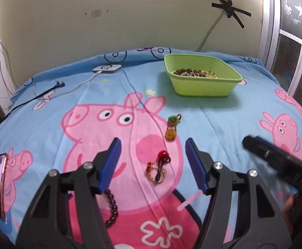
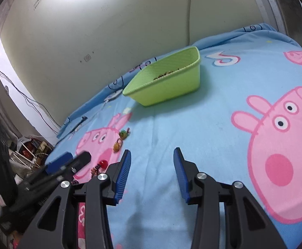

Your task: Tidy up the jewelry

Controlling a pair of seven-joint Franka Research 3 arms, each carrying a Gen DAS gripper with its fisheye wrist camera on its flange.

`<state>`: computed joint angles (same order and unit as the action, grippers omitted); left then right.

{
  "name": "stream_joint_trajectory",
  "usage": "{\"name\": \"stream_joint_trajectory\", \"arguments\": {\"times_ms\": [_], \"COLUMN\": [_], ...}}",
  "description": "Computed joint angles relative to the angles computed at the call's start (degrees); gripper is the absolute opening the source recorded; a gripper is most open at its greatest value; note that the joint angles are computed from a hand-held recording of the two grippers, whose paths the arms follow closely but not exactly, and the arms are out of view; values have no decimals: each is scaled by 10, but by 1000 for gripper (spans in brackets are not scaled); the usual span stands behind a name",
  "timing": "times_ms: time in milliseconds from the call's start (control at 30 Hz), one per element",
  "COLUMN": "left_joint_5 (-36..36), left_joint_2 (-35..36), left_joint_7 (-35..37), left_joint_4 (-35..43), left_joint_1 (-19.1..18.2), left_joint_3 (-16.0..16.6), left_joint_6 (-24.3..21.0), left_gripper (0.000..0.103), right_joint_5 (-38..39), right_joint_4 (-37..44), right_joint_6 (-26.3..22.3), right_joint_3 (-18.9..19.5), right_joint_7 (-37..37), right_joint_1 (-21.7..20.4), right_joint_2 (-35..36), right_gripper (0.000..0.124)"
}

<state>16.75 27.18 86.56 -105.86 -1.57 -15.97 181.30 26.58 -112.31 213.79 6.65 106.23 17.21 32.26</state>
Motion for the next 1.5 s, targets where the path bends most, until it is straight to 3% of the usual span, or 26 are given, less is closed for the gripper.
{"name": "stream_joint_trajectory", "arguments": {"times_ms": [133, 167, 333, 467, 633, 800, 1500], "left_joint_5": [23, 29, 30, 22, 40, 45, 41], "left_joint_2": [2, 4, 20, 28, 26, 26, 25], "left_joint_7": [-41, -47, -53, -54, -72, -70, -61], "left_joint_4": [-1, 1, 32, 45, 43, 42, 39], "left_joint_1": [-79, -87, -70, -57, -79, -69, -65], "left_joint_3": [91, 101, 79, 65, 90, 82, 75], "left_joint_6": [22, 21, -42, -66, -63, -58, -55], "left_gripper": [62, 62, 66, 66, 67, 67, 67], "right_joint_5": [3, 0, -52, -83, -81, -56, -43], "right_joint_4": [1, 0, -3, -8, -8, -4, 5], "right_joint_6": [-2, -1, -15, -11, -6, -4, -22], "right_joint_3": [4, 7, 30, 36, 18, 5, 9], "right_joint_7": [15, 22, 78, 107, 97, 70, 58], "right_joint_1": [-7, -11, -51, -63, -44, -24, -25], "right_joint_2": [2, 3, 6, 7, 6, 5, 6], "right_gripper": [24, 24, 29, 31, 32, 32, 33]}}
